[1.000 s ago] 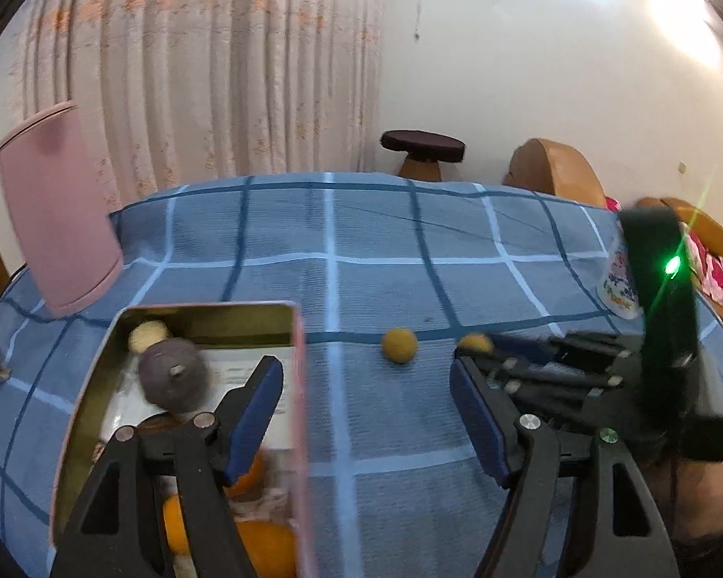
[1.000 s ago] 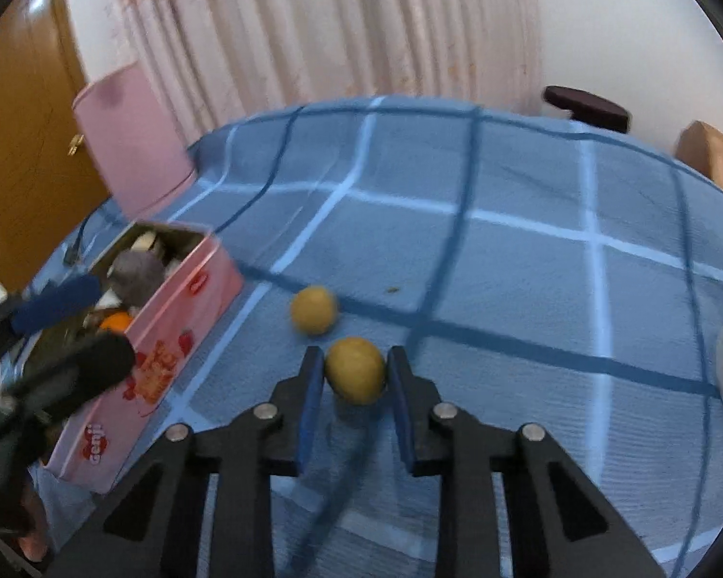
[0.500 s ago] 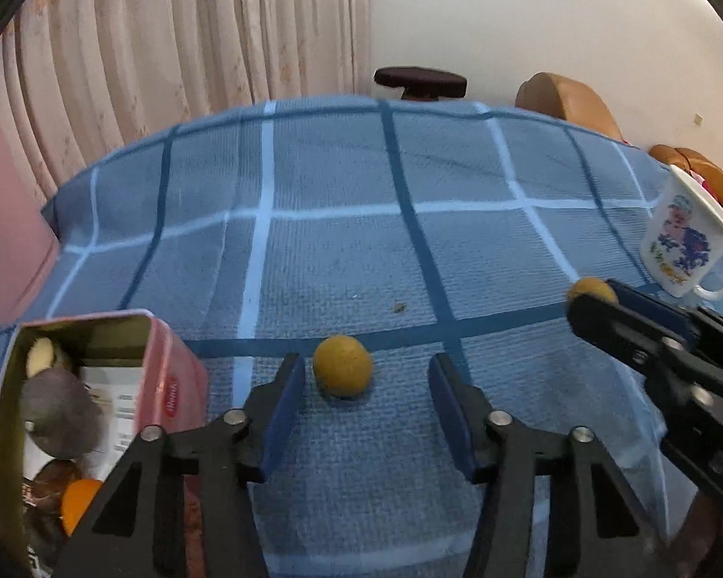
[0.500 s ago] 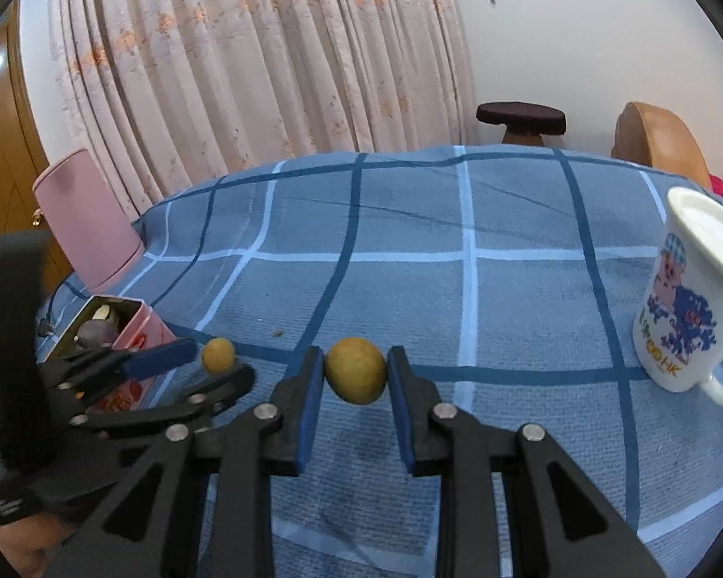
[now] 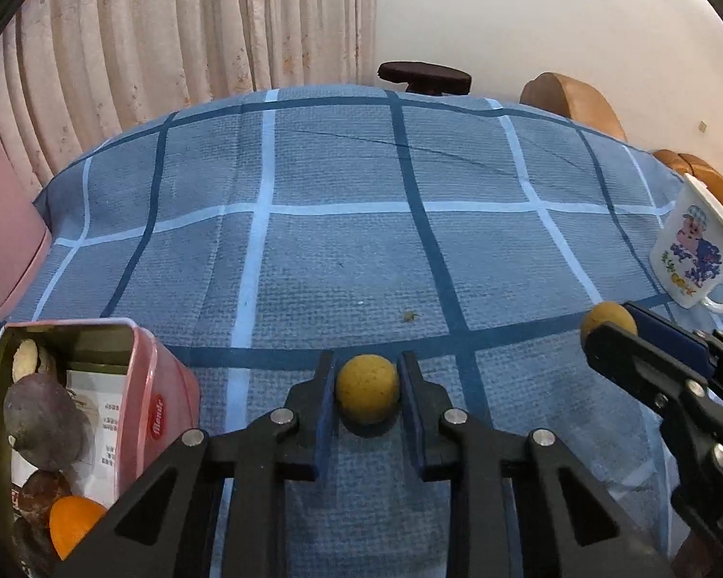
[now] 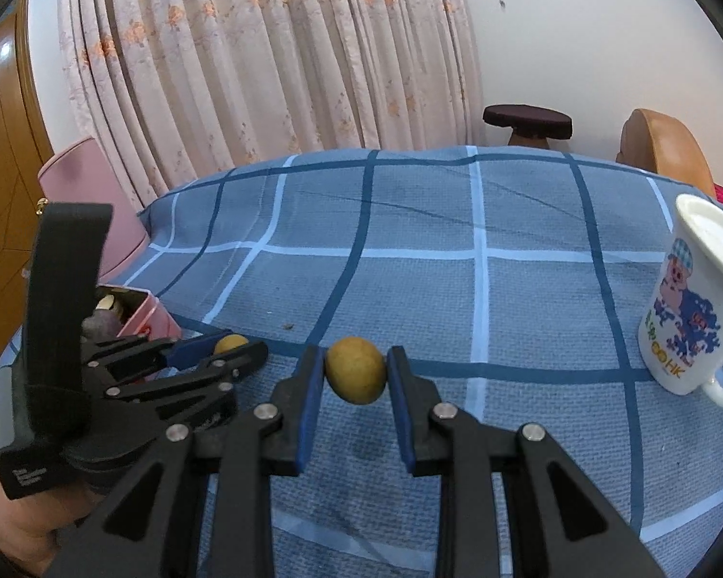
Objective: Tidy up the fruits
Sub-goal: 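Grasp a small yellow fruit with the left gripper while the right grasps another, then carry the yellow fruit in the left gripper while the right carries its yellow fruit to the tray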
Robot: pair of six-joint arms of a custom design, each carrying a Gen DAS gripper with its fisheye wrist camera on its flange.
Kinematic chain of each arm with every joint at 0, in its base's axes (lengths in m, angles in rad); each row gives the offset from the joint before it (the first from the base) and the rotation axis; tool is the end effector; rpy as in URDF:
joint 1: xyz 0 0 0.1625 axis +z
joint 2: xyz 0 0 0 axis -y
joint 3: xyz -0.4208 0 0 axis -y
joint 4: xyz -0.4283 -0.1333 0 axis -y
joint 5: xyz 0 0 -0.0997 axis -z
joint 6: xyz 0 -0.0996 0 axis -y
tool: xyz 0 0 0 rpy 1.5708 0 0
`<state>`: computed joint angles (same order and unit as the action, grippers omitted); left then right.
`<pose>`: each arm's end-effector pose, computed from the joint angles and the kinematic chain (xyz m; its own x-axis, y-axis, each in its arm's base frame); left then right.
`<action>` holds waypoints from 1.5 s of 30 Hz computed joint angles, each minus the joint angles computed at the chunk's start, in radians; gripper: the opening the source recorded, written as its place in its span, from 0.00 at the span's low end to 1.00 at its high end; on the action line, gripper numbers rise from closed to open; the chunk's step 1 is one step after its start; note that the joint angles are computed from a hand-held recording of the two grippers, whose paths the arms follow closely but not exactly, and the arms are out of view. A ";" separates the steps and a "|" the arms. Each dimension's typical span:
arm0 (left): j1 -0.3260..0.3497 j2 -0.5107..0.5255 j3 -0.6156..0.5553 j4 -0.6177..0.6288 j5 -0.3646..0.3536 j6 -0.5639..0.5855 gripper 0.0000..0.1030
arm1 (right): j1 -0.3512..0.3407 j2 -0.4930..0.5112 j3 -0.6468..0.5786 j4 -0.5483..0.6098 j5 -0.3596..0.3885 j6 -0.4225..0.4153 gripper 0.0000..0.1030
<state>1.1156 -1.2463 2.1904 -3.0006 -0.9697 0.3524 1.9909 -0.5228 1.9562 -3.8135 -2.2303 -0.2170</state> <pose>-0.0547 -0.5431 0.1883 -0.6700 0.3919 -0.6305 0.6606 0.7022 -0.2655 0.2899 -0.4718 -0.0338 -0.8207 -0.0550 0.5687 -0.4691 0.6330 -0.6158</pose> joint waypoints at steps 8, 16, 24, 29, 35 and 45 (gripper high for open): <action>-0.005 -0.016 0.019 0.014 -0.029 0.014 0.26 | -0.001 0.001 -0.008 0.028 -0.011 0.007 0.29; -0.017 -0.056 0.072 -0.055 -0.064 0.051 0.26 | -0.010 -0.002 0.005 0.019 0.002 0.015 0.29; -0.029 -0.084 0.109 -0.140 -0.081 0.075 0.26 | -0.007 -0.001 0.024 -0.057 0.012 0.012 0.29; -0.030 -0.091 0.128 -0.196 -0.099 0.093 0.26 | 0.008 0.016 0.023 -0.136 -0.004 -0.031 0.29; -0.031 -0.109 0.151 -0.241 -0.119 0.108 0.26 | 0.025 0.034 0.014 -0.200 -0.026 -0.075 0.29; -0.029 -0.136 0.184 -0.302 -0.152 0.137 0.26 | 0.057 0.078 -0.013 -0.322 -0.054 -0.184 0.29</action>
